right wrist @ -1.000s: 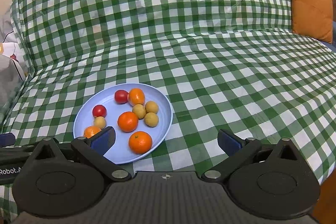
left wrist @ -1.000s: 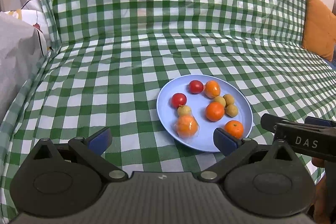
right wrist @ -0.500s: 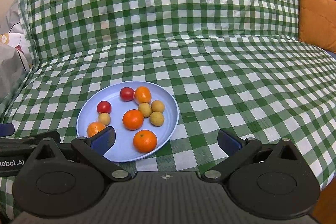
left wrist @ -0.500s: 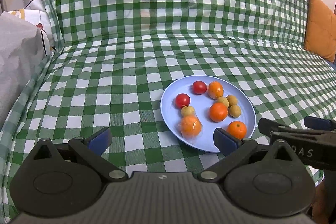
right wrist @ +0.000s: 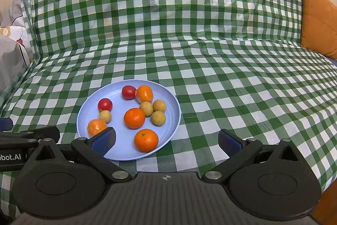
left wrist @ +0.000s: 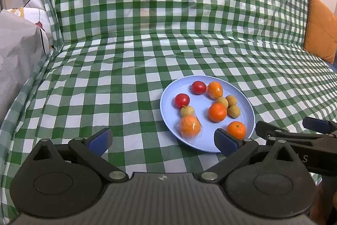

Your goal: Organize fruits

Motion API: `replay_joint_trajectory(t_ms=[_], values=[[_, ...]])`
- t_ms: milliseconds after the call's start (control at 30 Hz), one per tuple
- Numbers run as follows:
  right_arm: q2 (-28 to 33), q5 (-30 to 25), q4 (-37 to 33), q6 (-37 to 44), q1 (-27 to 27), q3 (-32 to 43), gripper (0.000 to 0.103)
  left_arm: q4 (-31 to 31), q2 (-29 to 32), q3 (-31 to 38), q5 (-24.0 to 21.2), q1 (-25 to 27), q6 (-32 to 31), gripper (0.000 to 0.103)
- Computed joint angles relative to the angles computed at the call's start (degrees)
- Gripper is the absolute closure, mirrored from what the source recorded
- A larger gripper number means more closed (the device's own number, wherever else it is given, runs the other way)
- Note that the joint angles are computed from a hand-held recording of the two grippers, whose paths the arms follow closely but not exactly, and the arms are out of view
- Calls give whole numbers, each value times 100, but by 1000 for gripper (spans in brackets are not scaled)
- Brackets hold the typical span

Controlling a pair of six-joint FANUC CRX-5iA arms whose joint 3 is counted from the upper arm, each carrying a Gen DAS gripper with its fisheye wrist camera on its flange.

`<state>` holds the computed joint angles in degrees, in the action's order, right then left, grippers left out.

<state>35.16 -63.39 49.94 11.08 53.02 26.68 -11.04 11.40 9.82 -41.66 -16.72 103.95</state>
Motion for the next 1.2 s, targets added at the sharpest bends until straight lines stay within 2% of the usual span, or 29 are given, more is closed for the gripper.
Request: replay_joint_trajectory(t_ms=[1200], values=[[-45, 72, 66, -33, -22, -109, 1, -119, 98, 76, -41, -79, 11, 0]])
